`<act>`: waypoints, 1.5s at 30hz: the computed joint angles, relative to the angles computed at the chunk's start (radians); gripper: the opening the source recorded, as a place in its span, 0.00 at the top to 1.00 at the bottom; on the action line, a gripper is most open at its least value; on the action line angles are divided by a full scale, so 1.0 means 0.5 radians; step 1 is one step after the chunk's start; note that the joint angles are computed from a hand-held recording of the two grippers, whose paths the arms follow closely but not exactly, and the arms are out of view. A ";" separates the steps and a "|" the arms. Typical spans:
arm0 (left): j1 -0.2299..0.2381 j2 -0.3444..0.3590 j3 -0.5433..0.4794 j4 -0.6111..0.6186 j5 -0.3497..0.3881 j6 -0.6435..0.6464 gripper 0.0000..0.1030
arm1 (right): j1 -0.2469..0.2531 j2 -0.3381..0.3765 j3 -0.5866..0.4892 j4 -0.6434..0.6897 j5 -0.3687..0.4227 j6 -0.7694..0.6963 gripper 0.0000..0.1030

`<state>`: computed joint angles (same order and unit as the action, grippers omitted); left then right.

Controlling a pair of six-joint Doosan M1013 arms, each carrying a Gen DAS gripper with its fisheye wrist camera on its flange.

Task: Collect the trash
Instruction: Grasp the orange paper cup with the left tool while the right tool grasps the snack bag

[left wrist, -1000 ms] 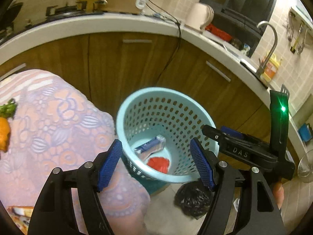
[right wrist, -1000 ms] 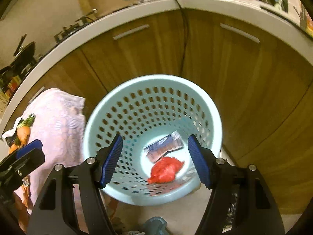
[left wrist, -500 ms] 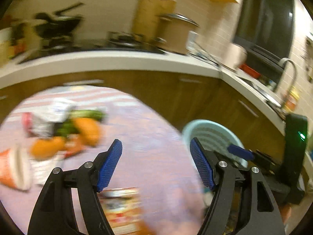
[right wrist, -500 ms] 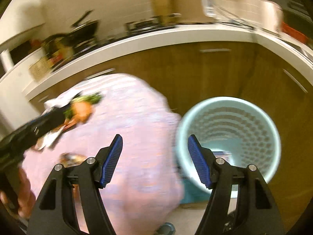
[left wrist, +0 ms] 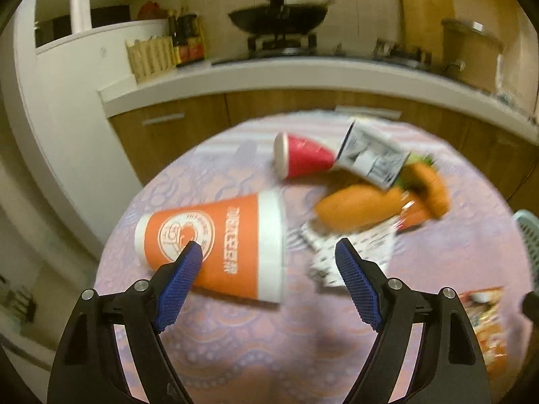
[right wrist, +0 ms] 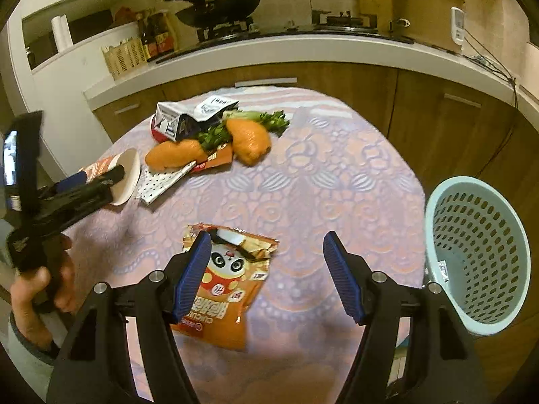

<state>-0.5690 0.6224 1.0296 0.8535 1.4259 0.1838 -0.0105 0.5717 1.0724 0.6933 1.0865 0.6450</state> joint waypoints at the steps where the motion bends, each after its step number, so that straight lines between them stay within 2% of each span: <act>1: 0.004 0.012 -0.013 -0.007 0.030 0.011 0.23 | 0.002 0.002 -0.002 -0.001 0.008 0.000 0.37; 7: -0.001 -0.008 0.055 -0.010 0.105 0.021 0.27 | 0.012 -0.006 0.013 -0.005 0.013 -0.030 0.37; 9: -0.004 -0.060 0.138 -0.030 0.039 -0.025 0.31 | 0.012 -0.006 0.016 0.001 0.019 -0.042 0.37; 18: -0.046 -0.283 0.472 -0.031 -0.125 -0.247 0.32 | 0.037 -0.007 0.031 0.001 0.062 -0.089 0.37; 21: -0.048 -0.368 0.590 -0.032 -0.282 -0.292 0.33 | 0.049 -0.021 0.051 0.001 0.058 -0.126 0.37; 23: -0.037 -0.435 0.678 -0.060 -0.538 -0.287 0.32 | 0.055 -0.023 0.051 0.004 0.070 -0.138 0.37; 25: -0.039 -0.474 0.732 -0.031 -0.704 -0.318 0.30 | 0.064 -0.027 0.055 -0.003 0.066 -0.148 0.37; 28: -0.030 -0.497 0.761 0.017 -0.837 -0.428 0.24 | 0.073 -0.033 0.063 -0.004 0.061 -0.167 0.37; 32: 0.015 -0.478 0.745 0.010 -0.706 -0.687 0.24 | 0.077 -0.036 0.068 -0.013 0.056 -0.176 0.37; 34: 0.056 -0.480 0.756 -0.053 -0.705 -0.780 0.24 | 0.076 -0.036 0.070 -0.017 0.055 -0.177 0.37; 35: 0.072 -0.482 0.762 -0.087 -0.722 -0.793 0.23 | 0.076 -0.033 0.068 -0.024 0.053 -0.174 0.37; 37: 0.109 -0.500 0.801 -0.119 -0.859 -0.847 0.23 | 0.077 -0.025 0.059 -0.030 0.056 -0.165 0.37; 40: 0.151 -0.488 0.784 -0.164 -0.943 -0.823 0.24 | 0.077 -0.012 0.044 -0.032 0.065 -0.150 0.37; 45: 0.184 -0.414 0.659 -0.213 -0.881 -0.714 0.27 | 0.073 0.003 0.028 -0.037 0.064 -0.130 0.37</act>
<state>-0.4769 0.4155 1.3593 0.7468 0.9856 -0.1732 0.0261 0.5733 1.0865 0.6750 1.1184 0.5801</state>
